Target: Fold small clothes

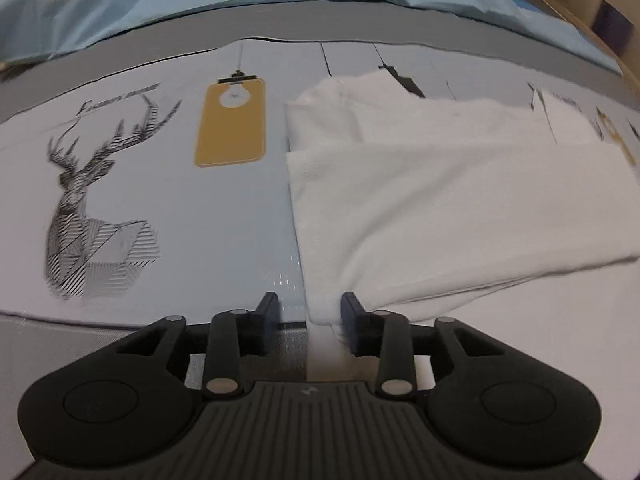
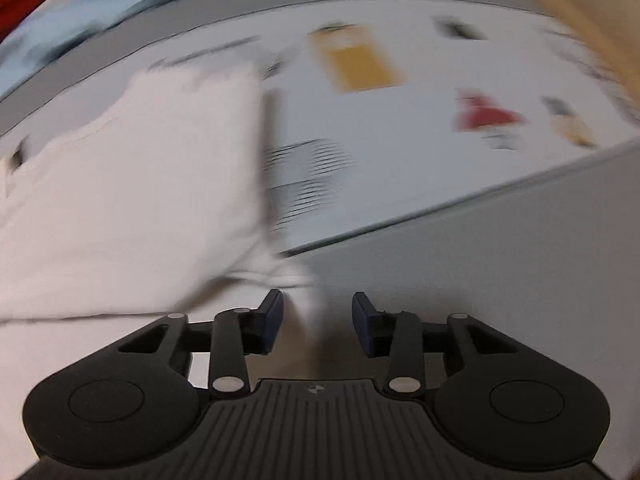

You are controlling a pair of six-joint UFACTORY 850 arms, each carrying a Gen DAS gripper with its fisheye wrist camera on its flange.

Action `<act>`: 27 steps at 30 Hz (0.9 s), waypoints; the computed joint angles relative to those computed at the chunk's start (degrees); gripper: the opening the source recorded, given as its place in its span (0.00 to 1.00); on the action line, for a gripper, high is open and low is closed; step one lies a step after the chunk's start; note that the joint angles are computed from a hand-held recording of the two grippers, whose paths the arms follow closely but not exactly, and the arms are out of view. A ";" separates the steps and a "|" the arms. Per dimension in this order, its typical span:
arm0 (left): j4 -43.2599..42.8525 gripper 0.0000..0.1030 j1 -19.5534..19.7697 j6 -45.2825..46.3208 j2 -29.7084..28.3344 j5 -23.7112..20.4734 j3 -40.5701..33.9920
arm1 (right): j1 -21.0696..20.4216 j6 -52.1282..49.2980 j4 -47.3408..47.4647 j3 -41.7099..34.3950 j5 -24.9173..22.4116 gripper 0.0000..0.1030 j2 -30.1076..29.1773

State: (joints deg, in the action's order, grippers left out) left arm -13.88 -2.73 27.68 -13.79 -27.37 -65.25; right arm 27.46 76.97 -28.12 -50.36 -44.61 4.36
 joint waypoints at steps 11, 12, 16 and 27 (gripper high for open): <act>-14.90 0.33 3.58 11.92 19.56 -3.64 11.11 | 14.55 15.83 -6.47 6.31 -5.33 0.40 19.02; -16.07 0.33 4.51 14.30 22.05 -4.00 13.11 | 17.66 18.48 -7.37 5.35 -7.29 0.40 18.97; -19.43 0.34 8.61 22.17 31.88 -7.90 20.61 | 25.87 24.86 -10.28 5.37 -12.11 0.40 20.99; -18.14 0.35 23.04 25.62 36.24 -17.64 30.53 | 40.40 37.71 -5.34 11.32 -16.79 0.40 21.56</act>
